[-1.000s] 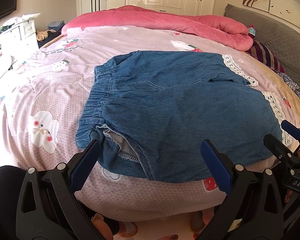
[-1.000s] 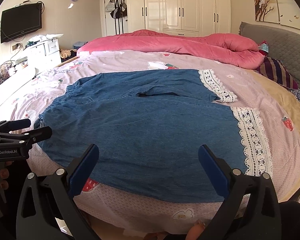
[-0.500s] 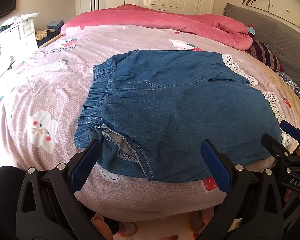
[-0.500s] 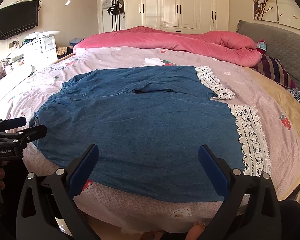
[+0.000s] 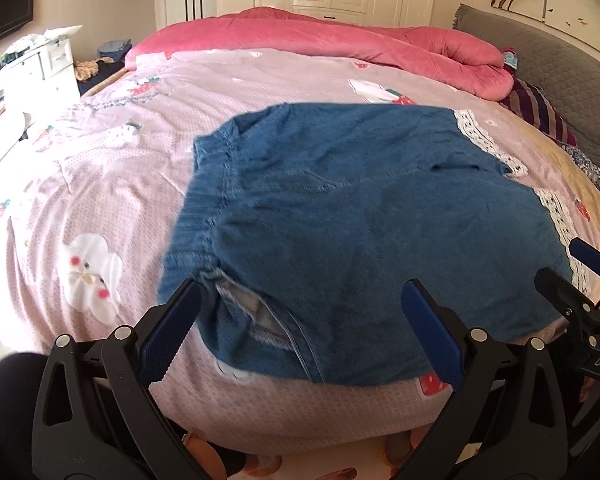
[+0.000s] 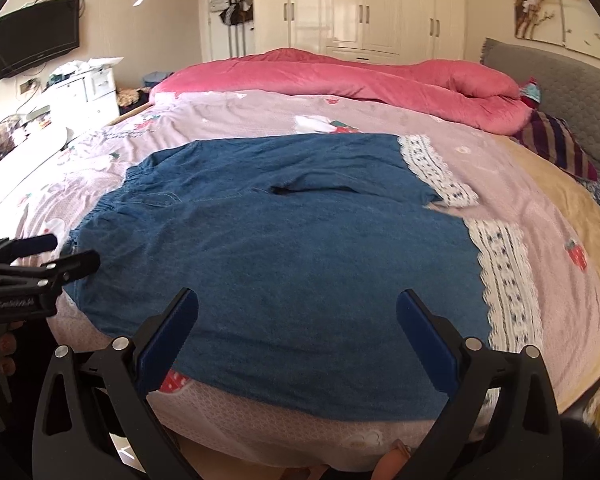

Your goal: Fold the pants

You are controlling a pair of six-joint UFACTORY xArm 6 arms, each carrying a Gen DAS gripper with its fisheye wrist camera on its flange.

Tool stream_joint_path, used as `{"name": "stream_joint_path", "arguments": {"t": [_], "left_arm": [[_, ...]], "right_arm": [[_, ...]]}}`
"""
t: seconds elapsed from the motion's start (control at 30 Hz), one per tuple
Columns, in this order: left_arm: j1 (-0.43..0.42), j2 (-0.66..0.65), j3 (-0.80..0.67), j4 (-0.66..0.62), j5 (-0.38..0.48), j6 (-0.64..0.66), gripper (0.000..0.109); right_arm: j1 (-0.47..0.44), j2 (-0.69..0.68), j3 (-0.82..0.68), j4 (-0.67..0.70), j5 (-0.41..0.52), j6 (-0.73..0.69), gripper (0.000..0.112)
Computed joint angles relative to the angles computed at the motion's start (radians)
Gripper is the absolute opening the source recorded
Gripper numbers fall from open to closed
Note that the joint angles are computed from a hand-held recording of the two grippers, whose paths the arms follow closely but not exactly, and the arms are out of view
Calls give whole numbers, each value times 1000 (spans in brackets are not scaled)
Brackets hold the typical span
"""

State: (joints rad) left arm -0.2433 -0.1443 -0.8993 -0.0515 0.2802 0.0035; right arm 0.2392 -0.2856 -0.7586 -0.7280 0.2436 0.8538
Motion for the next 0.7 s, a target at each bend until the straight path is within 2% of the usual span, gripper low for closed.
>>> {"name": "stream_joint_path", "arguments": {"t": [0.2, 0.3, 0.37, 0.47, 0.53, 0.7], "left_arm": [[19, 59, -96, -42, 50, 45, 94], [38, 125, -196, -56, 118, 53, 94], [62, 202, -316, -130, 218, 102, 94], [93, 308, -466, -142, 280, 123, 94], [110, 369, -551, -120, 305, 116, 94], [140, 548, -800, -133, 395, 203, 94]], "right_arm": [[12, 111, -121, 369, -4, -375, 99], [7, 191, -215, 533, 6, -548, 99], [4, 256, -300, 662, 51, -672, 99], [-11, 364, -441, 758, 113, -793, 99], [-22, 447, -559, 766, 180, -840, 99], [-32, 627, -810, 798, 277, -970, 99]]}}
